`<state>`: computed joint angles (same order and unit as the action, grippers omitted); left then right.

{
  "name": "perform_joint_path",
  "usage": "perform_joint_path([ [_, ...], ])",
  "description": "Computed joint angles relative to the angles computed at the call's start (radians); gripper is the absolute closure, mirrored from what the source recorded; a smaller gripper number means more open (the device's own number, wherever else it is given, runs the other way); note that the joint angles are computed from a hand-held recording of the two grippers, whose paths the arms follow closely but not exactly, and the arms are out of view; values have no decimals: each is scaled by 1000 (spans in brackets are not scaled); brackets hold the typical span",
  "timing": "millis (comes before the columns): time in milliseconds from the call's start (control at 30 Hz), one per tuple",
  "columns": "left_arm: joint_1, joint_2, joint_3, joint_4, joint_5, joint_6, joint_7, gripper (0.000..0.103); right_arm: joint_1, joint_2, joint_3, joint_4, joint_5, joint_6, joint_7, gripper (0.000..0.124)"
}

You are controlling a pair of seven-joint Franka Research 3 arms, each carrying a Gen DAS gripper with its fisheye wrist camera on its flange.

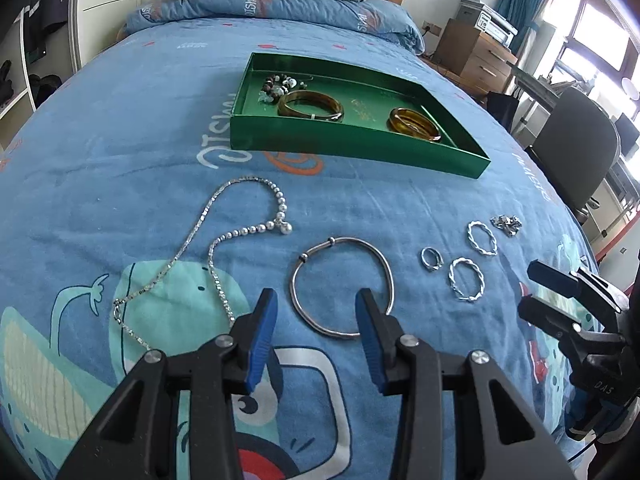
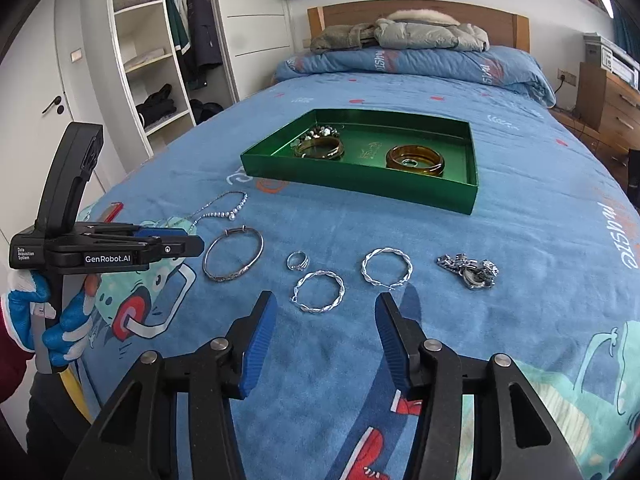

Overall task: Organize jewelry
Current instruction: 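Withdraw both tools from the tray toward the remaining silver jewelry, then grasp the plain silver bangle with the left tool while the right grasps a twisted silver hoop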

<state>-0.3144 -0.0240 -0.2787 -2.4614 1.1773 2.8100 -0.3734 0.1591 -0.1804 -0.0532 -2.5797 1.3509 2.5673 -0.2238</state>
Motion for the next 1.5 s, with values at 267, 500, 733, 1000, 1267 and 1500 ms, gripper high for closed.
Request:
perform_joint_path([
  [267,-12,69,17,43,-24,-5,65,65,32,88,43,38,15,78,-25,71],
  [500,-28,88,30,55,-11,-22,80,65,48,134,69,65,74,135,-86,71],
  [733,-32,100,41,61,54,-17,25,73,67,152,89,76,143,192,-173,79],
  [1000,-30,107,41,67,33,-23,54,95,63,141,83,67,148,182,-167,82],
  [1267,-82,123,7,125,-142,-203,211,100,54,93,70,23,152,169,-152,83],
  [1500,-136,100,-22,156,-175,-359,216,100,32,-4,34,-44,145,130,-140,83],
])
